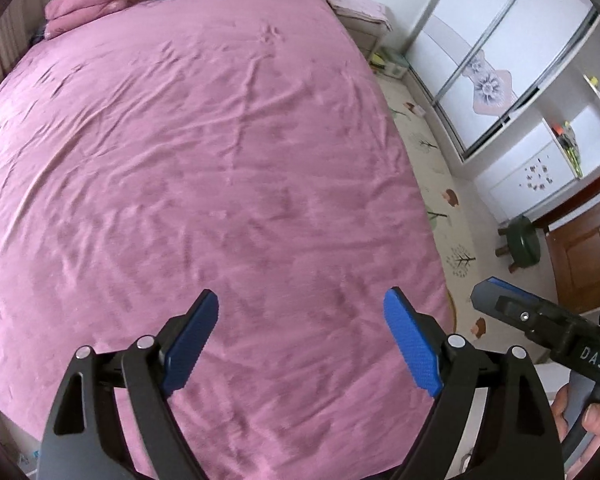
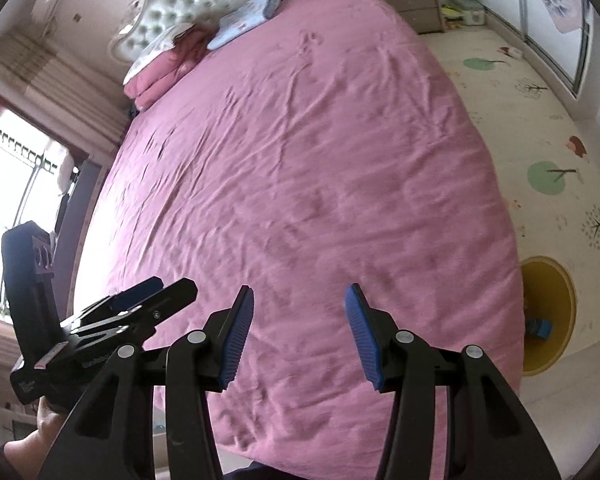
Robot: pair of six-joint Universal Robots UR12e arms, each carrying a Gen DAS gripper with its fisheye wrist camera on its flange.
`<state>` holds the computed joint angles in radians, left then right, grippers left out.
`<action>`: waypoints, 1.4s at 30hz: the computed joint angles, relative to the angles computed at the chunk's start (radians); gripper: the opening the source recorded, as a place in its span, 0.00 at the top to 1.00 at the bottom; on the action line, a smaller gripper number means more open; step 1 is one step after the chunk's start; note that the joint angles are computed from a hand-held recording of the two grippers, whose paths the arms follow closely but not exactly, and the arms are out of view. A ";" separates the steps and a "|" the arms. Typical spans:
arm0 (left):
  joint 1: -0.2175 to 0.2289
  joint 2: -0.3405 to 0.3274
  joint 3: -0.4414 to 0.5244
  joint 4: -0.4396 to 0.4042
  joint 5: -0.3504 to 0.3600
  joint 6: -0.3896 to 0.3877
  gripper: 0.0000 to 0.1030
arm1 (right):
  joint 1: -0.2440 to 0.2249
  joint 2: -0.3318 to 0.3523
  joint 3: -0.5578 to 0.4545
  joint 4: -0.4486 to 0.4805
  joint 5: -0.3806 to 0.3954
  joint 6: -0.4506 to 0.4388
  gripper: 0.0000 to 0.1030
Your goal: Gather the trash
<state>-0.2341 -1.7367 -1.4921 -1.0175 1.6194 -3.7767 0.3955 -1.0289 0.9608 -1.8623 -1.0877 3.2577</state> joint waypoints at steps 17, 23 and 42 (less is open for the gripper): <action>-0.037 0.107 0.043 -0.056 0.258 0.023 0.04 | 0.053 -0.010 -0.146 -0.016 -0.054 -0.037 0.28; -0.052 0.117 0.065 -0.042 0.310 0.024 0.04 | 0.062 -0.015 -0.171 -0.037 -0.069 -0.036 0.20; -0.084 0.126 0.083 -0.030 0.444 -0.018 0.04 | 0.079 -0.048 -0.136 -0.099 -0.136 -0.043 0.15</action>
